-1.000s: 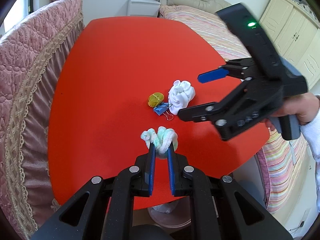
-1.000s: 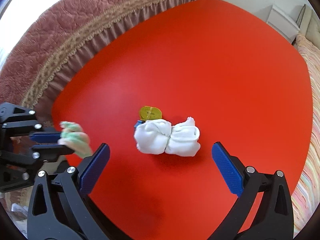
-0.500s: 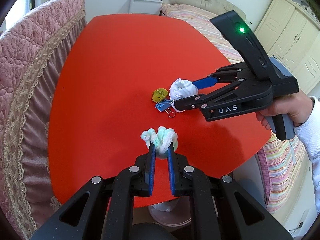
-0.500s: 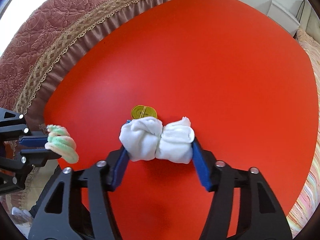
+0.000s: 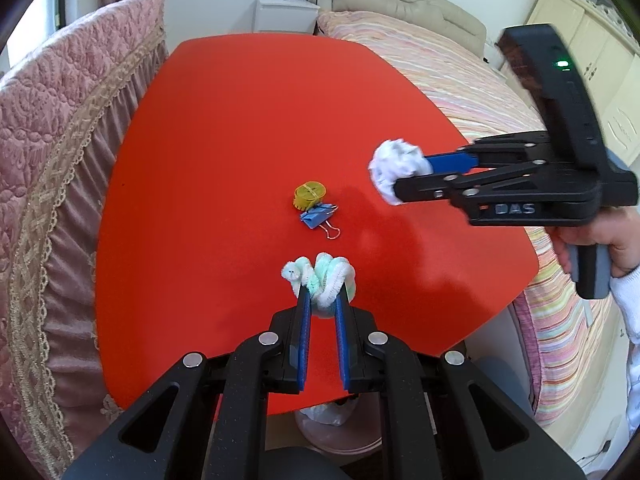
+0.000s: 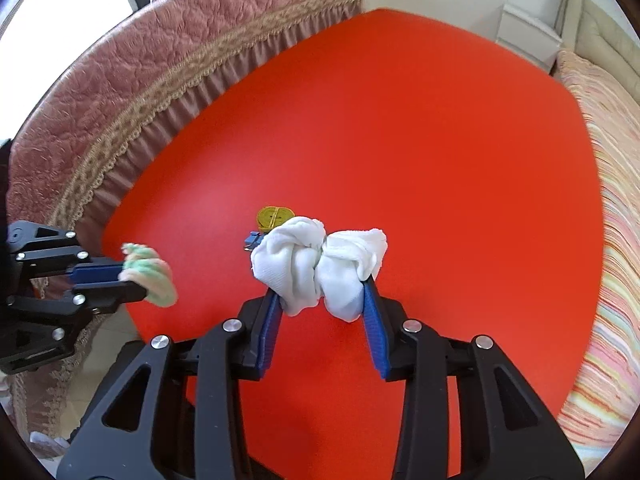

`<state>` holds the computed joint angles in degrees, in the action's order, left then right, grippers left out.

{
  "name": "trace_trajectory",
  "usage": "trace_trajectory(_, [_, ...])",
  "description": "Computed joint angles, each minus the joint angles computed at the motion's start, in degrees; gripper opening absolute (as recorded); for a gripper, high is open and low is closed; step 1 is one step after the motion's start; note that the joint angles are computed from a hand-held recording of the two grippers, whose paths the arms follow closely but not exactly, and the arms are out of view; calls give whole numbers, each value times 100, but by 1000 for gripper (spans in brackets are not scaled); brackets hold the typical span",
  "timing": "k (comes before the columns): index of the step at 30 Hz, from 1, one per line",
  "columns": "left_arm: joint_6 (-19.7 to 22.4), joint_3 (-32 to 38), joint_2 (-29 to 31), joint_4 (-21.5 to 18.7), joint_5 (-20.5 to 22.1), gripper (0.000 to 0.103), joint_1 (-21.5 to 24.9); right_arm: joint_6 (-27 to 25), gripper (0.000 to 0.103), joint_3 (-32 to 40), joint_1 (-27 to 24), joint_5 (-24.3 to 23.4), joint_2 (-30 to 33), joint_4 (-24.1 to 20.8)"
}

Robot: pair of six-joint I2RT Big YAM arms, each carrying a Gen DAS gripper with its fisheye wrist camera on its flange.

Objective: Collect trash
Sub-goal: 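Carry both socks over the bin while the right tool opens, dropping the white socks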

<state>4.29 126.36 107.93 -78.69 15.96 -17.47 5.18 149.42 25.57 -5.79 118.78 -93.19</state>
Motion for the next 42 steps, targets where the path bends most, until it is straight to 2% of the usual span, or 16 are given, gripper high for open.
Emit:
trace_trajectory(7, [53, -317, -311, 146, -48, 11, -51, 244, 38, -1315, 139, 174, -1031, 700])
trace_trajectory(12, [105, -735, -706, 413, -111, 11, -105, 329, 38, -2295, 337, 376, -1814, 1190])
trace_trajectory(22, [118, -1496, -1357, 768, -51, 11, -232, 592, 38, -3818, 646, 521, -3003, 1800])
trace_trajectory(34, [73, -2452, -1998, 1056, 2, 11, -300, 927, 38, -4990, 961, 250, -3600, 2106])
trace_trajectory(42, [87, -2812, -2250, 1112, 42, 11, -238, 1022, 41, -5183, 1090, -67, -3507, 2207])
